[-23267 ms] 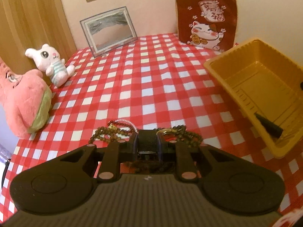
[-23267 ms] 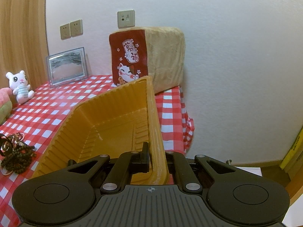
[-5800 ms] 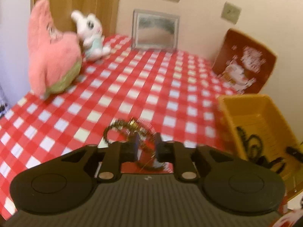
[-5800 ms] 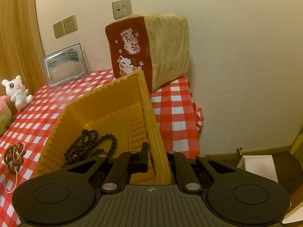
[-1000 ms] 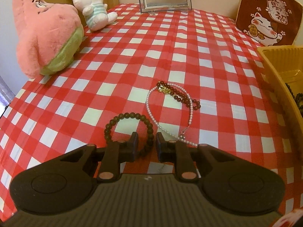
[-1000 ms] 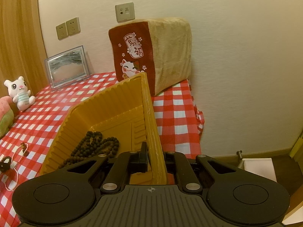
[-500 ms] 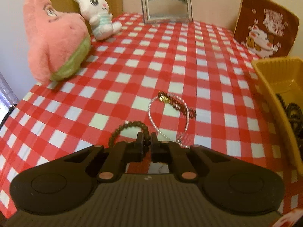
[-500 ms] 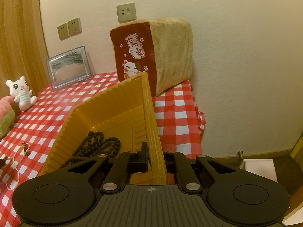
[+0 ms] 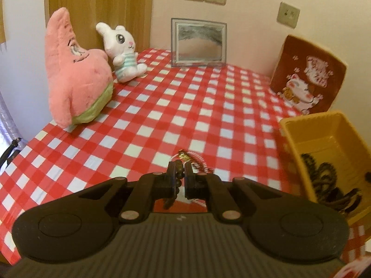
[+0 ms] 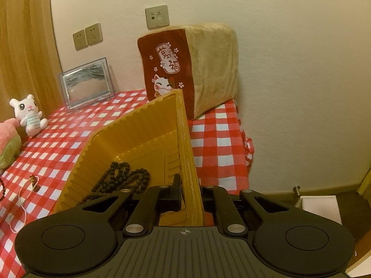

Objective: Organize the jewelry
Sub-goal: 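Lift the bracelet and carry it into the orange tray with the left tool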

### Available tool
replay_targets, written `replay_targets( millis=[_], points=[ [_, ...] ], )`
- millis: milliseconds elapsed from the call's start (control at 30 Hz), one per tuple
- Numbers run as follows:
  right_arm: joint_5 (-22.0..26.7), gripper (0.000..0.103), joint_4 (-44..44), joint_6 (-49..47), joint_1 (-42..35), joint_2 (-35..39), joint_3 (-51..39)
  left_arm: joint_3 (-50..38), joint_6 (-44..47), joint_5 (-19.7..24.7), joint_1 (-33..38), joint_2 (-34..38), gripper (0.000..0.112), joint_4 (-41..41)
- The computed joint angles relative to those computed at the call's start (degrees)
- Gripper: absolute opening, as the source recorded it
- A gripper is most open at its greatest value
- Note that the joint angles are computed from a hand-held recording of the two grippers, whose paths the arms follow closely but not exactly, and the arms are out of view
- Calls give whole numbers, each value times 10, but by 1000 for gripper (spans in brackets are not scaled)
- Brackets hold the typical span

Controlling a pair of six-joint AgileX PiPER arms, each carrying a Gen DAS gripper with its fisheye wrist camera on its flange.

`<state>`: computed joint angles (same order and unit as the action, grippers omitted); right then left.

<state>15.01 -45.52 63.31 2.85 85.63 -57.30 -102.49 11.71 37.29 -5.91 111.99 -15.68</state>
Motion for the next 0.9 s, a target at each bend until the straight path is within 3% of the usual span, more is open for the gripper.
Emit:
replay_targets(
  millis=[433,900],
  points=[
    [2,7,-2,2,3,-1,-1,-3,84,21,-41,-34,6,-116],
    [5,7,17,-17,5,-3,-8,-84,153,85,-135,25,6,-239]
  ],
)
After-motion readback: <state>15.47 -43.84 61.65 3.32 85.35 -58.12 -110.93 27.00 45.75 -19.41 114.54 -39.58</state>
